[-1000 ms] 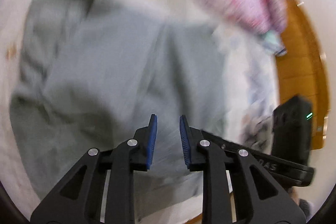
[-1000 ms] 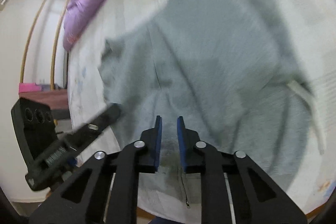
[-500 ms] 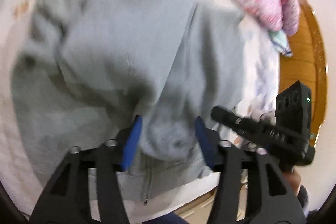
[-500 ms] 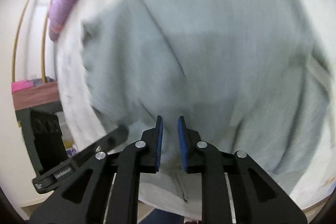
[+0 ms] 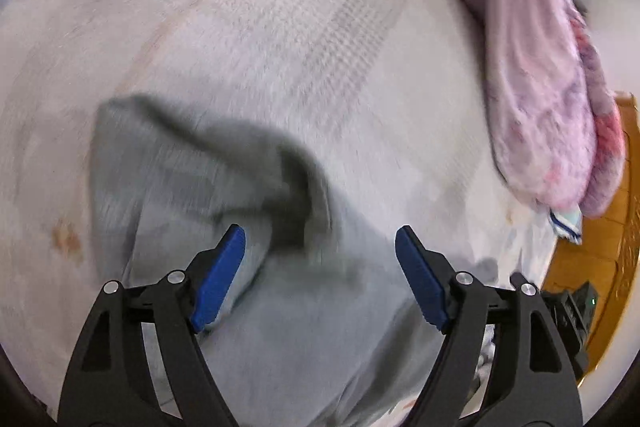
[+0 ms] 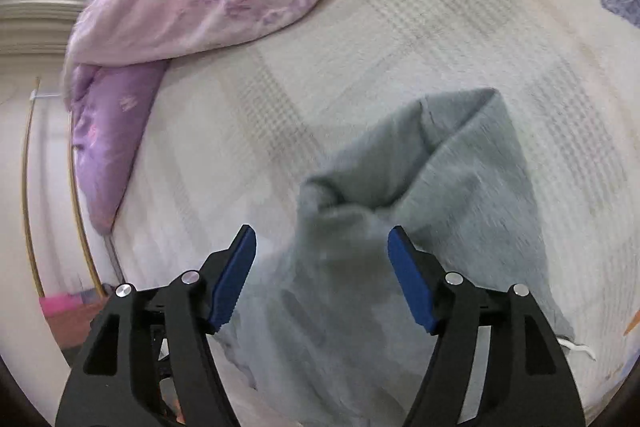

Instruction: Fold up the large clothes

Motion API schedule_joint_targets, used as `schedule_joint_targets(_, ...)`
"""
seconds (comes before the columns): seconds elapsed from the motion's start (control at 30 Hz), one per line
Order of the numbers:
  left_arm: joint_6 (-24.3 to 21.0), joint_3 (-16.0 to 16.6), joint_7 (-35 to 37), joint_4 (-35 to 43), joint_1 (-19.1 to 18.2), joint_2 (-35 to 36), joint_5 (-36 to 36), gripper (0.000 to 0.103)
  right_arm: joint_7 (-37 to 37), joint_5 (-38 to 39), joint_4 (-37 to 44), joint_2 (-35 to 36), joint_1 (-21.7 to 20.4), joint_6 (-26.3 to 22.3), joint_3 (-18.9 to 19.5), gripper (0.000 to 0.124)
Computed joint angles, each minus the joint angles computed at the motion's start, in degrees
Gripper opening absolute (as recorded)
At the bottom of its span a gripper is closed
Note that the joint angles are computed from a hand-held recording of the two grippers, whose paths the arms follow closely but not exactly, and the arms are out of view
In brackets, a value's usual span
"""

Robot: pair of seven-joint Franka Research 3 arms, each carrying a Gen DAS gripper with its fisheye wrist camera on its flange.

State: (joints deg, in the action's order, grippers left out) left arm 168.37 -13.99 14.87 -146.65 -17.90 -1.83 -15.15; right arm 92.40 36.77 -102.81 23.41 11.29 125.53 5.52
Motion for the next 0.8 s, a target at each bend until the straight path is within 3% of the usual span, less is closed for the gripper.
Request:
schedule_joint_targets(0.1,-2.4,0.2,8.7,1.8,0.5,2.9,-9.6,0.078,4.4,-2.3,3.7,3.5,1.1,-2.3,-0.4,0.067)
schedule_joint_targets(0.13,-5.5,0.2,10.2,3.4,1.2,4.4,-10.8,0.078,5.0,-4.0,4.7,4.5,1.7,-2.6,-0.6,0.067)
schedule_joint_targets(0.23,-8.8,-0.6,12.7,6.1,2.6,7.3,-11.0,0.078,5.2,-5.4,4.6,5.3,2.0,-1.5,-0.4,0.067)
schedule_joint_targets(0.3,-10.0,-0.9,12.9,7.1,3.4,8.2,-9.0,0.078,5.5,-6.5,4.3,5.5,2.4,-0.3,-0.6,0.050)
schedule_joint_targets(0.37,-10.9,-0.9,11.6,7.9,3.9,8.7,-7.1,0.070,4.0,-5.1,2.8,5.2,1.6,1.1,0.0,0.028)
schedule_joint_targets(0.4,-12.6,-0.4,9.3,8.6,3.8,8.8,-4.3,0.055,3.0,-4.1,1.8,4.7,0.9,1.4,0.3,0.025)
schedule_joint_targets(0.43,-13.4,-0.5,8.7,9.1,4.0,8.8,-3.8,0.028,1.1,-2.6,0.3,3.7,0.1,2.0,0.8,0.021)
schedule_joint_targets(0.47,-11.0,-1.1,9.8,8.0,4.3,8.0,-5.0,0.015,-0.3,-1.6,-0.7,2.8,-0.3,2.6,1.0,0.016)
schedule_joint_targets(0.53,-10.1,-1.3,8.2,7.1,3.7,6.1,-3.3,0.008,-3.5,-0.3,-3.2,0.4,-0.6,3.8,1.3,0.015)
schedule_joint_targets(0.67,-7.0,-1.7,2.2,3.2,1.7,0.1,1.5,0.006,-9.3,3.4,-9.2,-6.3,-1.0,5.3,1.3,0.014)
schedule_joint_targets(0.8,-4.7,-2.4,-5.3,-2.2,-1.1,-8.5,4.4,0.006,-14.4,10.4,-15.3,-13.1,-2.6,3.0,0.0,0.012)
